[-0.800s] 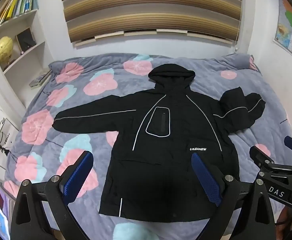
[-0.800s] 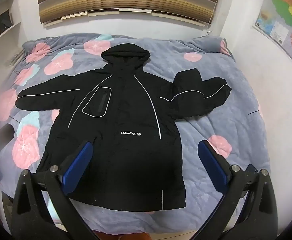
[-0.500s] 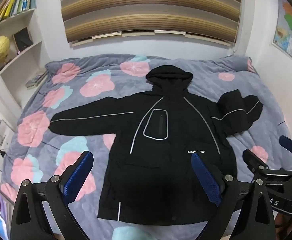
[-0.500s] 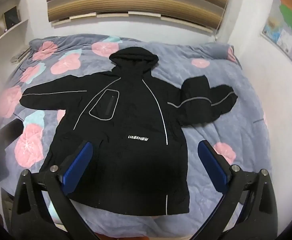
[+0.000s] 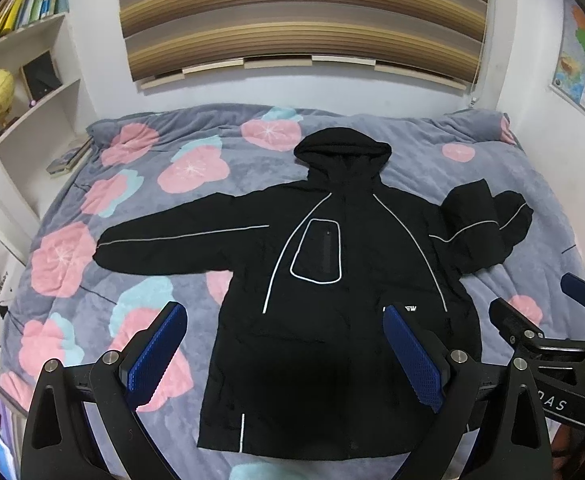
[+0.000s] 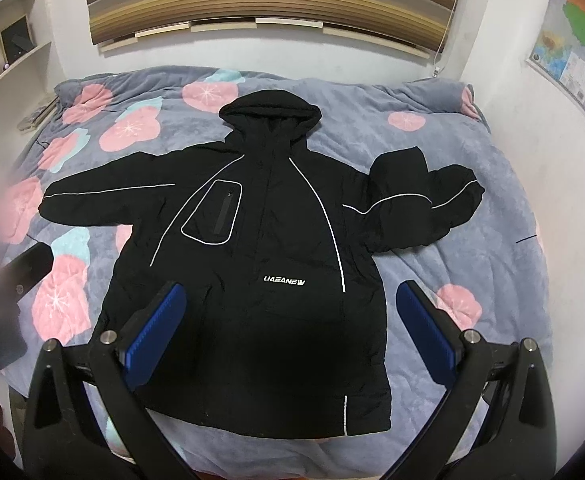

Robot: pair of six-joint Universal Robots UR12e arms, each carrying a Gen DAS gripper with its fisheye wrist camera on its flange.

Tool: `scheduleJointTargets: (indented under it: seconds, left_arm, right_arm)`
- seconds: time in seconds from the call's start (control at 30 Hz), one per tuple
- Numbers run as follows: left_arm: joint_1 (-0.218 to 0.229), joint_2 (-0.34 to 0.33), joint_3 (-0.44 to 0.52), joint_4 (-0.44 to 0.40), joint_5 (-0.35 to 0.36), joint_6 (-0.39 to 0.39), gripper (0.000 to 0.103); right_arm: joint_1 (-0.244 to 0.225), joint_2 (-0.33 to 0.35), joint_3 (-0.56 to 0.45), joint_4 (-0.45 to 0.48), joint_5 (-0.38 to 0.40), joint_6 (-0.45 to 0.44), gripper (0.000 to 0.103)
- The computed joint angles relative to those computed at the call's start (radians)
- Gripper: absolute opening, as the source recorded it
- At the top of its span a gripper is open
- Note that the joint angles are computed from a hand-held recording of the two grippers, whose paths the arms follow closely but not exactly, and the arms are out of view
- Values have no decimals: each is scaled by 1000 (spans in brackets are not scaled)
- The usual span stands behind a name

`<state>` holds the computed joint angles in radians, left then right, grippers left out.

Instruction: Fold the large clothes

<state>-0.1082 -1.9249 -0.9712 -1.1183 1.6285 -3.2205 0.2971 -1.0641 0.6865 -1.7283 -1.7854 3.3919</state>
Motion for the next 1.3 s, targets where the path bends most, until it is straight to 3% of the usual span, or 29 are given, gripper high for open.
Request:
scheduleJointTargets:
  seconds: [0.13,0.47,0.53,0.93,1.3]
  left_arm:
    - [9,-1,-5,13,-38,-5,99]
    - [25,-14,1,20,-52,44,99]
    - [34,-17,12,-17,-81,49,99]
    - [33,-29,31,-68,-41,70,99]
    - [-12,-21,36,-40,48,-40,99]
  right_arm:
    - [4,8,-12,7,-10,5,103]
    - [17,42,-63,46,-33,36,103]
    - [20,45,-64,41,-29,37,103]
    - [23,40,-50,33,-24,26,103]
    - [-13,-19,44,-77,-29,-29,103]
